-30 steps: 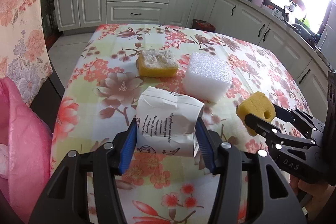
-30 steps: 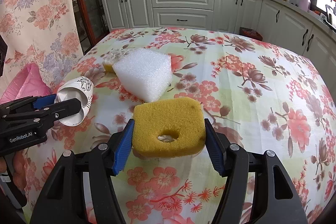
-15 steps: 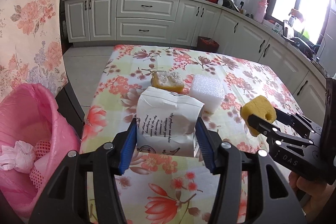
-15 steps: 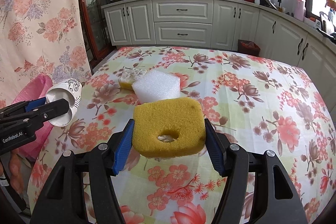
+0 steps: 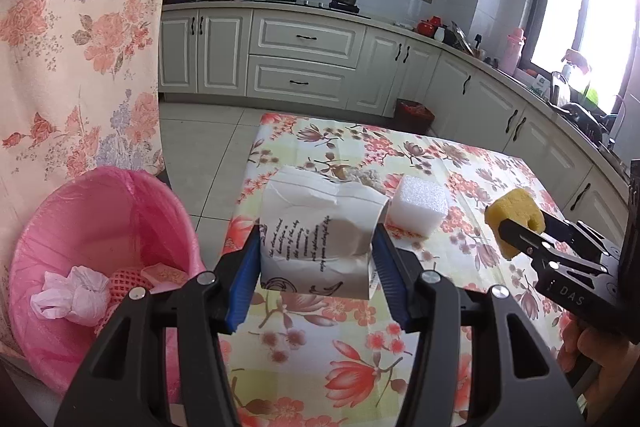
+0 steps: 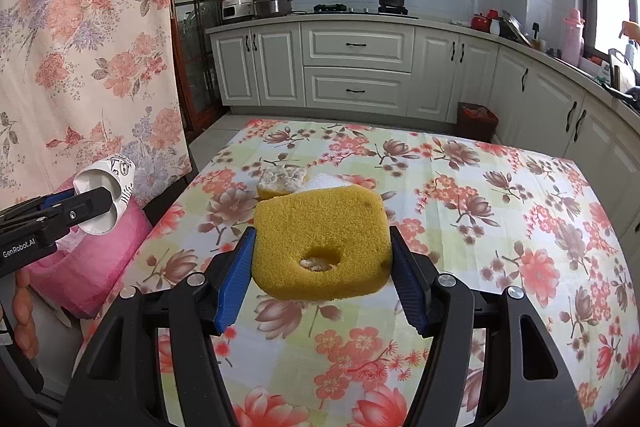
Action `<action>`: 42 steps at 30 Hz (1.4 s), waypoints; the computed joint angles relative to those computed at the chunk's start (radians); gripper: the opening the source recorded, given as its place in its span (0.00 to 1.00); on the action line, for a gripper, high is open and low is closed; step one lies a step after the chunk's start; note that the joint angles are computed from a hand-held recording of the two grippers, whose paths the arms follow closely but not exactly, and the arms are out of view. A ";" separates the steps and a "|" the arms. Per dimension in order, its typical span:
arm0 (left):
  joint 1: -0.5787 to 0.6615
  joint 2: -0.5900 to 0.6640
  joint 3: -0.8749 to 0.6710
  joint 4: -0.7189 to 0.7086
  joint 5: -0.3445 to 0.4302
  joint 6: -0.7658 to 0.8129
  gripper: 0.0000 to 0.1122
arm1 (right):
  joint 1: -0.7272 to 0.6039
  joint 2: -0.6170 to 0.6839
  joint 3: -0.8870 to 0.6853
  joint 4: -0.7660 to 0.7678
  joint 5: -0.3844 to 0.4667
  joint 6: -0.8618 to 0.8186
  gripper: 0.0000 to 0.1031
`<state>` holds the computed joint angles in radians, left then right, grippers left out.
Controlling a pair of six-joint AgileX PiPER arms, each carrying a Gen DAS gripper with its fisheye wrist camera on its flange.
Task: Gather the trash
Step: 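Lift the packet and yellow sponge and carry both over the pink wastebasket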
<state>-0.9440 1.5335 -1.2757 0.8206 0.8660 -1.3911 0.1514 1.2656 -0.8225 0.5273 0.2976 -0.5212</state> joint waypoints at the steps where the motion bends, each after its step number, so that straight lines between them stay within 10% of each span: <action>1: -0.001 -0.017 0.017 0.007 0.005 -0.013 0.47 | 0.010 -0.005 -0.002 -0.021 0.001 0.022 0.59; 24: 0.111 -0.402 0.278 0.046 0.201 -0.001 0.47 | 0.307 0.032 -0.134 -0.557 0.018 0.615 0.59; 42: 0.357 -0.526 0.394 -0.062 0.082 0.156 0.47 | 0.621 0.272 -0.437 -0.870 0.122 0.945 0.59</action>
